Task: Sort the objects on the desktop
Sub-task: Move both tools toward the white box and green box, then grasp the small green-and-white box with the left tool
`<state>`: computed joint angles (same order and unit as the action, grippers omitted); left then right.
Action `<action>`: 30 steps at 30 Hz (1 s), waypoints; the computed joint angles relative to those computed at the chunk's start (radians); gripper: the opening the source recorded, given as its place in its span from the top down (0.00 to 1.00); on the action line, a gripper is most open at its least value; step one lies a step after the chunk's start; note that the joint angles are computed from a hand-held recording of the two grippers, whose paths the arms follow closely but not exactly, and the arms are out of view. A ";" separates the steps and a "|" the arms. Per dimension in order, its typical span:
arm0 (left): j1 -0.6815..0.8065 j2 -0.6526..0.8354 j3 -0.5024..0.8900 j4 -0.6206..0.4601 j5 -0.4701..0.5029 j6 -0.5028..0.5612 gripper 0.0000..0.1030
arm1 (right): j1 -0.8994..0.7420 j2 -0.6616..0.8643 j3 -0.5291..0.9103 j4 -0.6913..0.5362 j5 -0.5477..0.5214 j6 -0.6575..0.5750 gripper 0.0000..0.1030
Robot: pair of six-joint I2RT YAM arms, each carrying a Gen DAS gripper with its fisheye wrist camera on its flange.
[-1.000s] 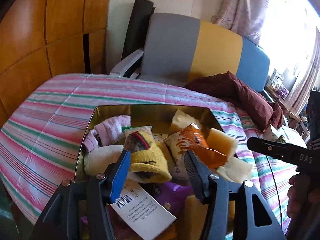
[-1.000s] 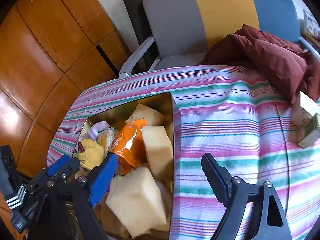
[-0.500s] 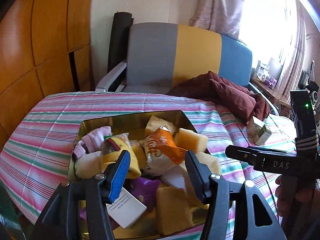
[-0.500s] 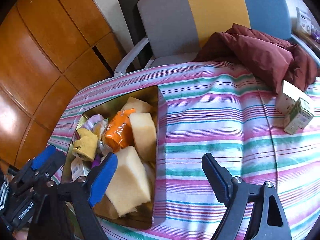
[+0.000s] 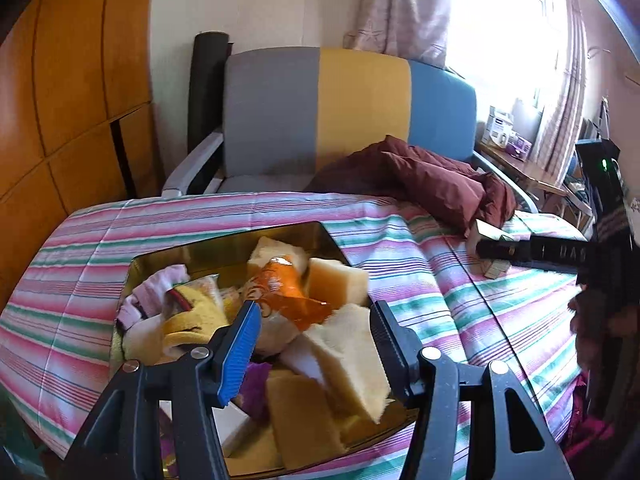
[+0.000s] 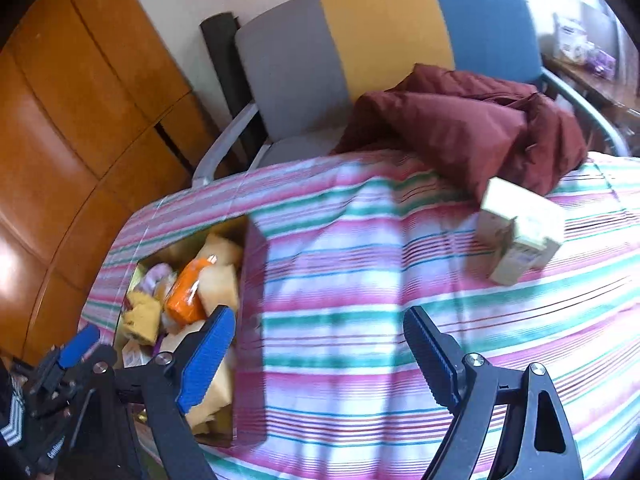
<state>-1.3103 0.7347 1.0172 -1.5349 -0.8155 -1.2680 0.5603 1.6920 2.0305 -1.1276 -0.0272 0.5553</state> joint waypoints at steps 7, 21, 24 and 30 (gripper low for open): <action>0.025 0.069 0.014 0.128 0.040 0.135 0.44 | -0.154 -0.005 0.059 -0.058 -0.022 -0.052 0.14; 0.120 0.248 0.039 0.449 0.199 0.422 0.44 | -0.488 0.041 0.073 -0.064 -0.143 -0.078 0.13; 0.145 0.303 0.046 0.521 0.242 0.470 0.44 | -0.521 0.068 0.067 -0.053 -0.182 -0.075 0.13; 0.204 0.450 0.069 0.694 0.358 0.580 0.44 | -0.563 0.075 -0.052 0.049 -0.250 -0.036 0.13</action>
